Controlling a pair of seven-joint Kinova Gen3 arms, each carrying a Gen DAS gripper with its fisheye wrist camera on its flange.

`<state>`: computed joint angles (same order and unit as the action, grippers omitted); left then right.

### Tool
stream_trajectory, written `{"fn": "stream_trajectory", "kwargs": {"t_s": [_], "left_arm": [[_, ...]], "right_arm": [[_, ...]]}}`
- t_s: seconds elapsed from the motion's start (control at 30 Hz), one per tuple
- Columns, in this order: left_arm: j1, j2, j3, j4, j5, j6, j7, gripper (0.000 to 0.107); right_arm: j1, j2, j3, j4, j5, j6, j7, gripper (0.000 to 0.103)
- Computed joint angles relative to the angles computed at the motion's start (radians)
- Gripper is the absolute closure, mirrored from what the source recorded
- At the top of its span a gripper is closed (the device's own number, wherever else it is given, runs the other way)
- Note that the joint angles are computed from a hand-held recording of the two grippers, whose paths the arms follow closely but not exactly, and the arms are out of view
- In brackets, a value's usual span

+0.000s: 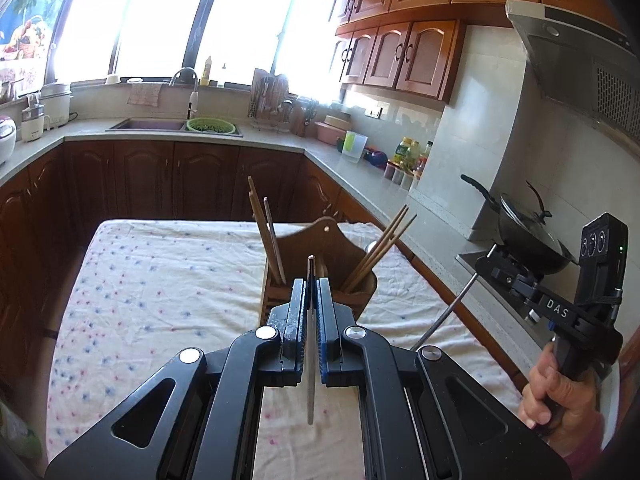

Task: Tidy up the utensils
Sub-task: 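Carry the chopsticks upright and lower them into the caddy with both tools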

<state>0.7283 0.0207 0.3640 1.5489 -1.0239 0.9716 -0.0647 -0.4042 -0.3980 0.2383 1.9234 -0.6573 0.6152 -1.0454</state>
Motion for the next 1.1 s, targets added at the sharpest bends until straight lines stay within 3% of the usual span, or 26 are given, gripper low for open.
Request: {"fn": "stream_trajectory", "kwargs": {"t_s": [0.27,0.5,0.63,0.77,0.87,1.1], "left_arm": [[0.006,0.060,-0.049,-0.135,-0.130,0.015,-0.049,0.104],[0.029,0.143,-0.138,-0.207,-0.208,0.003,0.020,0.104],[0.028,0.169,-0.189,-0.174,-0.189,-0.046,0.089,0.104],[0.028,0.177,-0.208,-0.109,-0.190,-0.077,0.160,0.104],[0.026,0.183,-0.211,-0.081,-0.172,-0.093,0.170,0.104],[0.035,0.194,-0.219,-0.045,-0.141,-0.112,0.170,0.102]], "right_arm": [[-0.045,0.057,-0.003,-0.078,-0.035,-0.132,0.024,0.099],[-0.060,0.145,-0.032,-0.138,-0.028,-0.257,0.008,0.099],[-0.045,0.175,-0.073,-0.110,0.011,-0.328,-0.021,0.099],[-0.099,0.186,-0.039,-0.055,-0.001,-0.378,0.003,0.099],[-0.134,0.199,-0.001,-0.034,-0.020,-0.371,0.023,0.098],[-0.084,0.232,-0.012,-0.018,-0.089,-0.315,0.069,0.098]]}}
